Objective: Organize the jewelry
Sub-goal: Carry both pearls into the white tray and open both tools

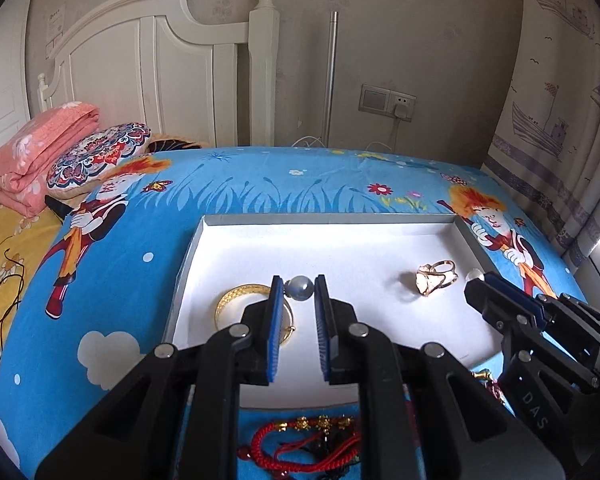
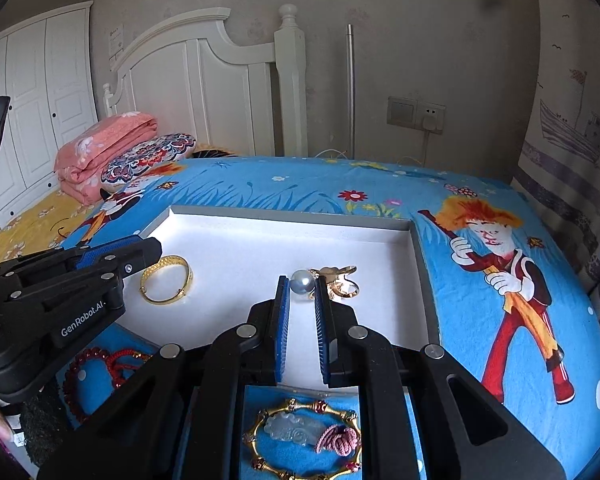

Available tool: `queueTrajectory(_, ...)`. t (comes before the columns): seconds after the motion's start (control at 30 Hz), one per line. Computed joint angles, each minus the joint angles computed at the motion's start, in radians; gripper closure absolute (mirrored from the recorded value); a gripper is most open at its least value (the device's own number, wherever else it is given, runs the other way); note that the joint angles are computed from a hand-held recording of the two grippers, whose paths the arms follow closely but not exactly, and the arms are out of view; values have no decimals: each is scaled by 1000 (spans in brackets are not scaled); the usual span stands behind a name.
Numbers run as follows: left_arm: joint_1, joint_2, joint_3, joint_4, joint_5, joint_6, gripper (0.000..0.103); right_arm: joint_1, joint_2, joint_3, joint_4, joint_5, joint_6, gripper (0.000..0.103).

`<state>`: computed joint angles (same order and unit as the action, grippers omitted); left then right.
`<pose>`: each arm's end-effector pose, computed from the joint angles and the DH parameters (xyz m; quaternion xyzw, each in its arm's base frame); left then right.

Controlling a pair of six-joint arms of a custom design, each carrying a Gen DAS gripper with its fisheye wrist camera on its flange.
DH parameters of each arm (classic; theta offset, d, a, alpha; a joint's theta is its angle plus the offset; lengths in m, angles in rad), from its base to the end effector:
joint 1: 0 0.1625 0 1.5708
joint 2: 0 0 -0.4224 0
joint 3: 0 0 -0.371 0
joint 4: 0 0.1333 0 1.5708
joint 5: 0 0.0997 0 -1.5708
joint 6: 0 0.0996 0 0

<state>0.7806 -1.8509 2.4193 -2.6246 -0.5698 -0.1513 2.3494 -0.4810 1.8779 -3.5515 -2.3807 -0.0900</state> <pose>-0.0668 -0.3718 0.3677 0.1580 0.8448 -0.3992 0.3195 0.4366 -0.3555 -0.0098 0.2675 -0.8462 0.3763 0.2659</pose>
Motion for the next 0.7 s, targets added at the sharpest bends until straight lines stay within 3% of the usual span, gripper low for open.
queueTrajectory(0.4,123,236,-128,-182,31,137,88,-64,53,-176,200,-11,11,90)
queueTrajectory(0.6,170,268,-171,-151,17,123,87,-77,64,-201,259,-18,47,90)
queueTrajectory(0.67,169,265,-169,-154,21,130,83,-77,59,-196,259,-19,50,89)
queueTrajectory(0.7,168,260,-164,-158,22,133,73,-76,56,-191,255,-20,51,87)
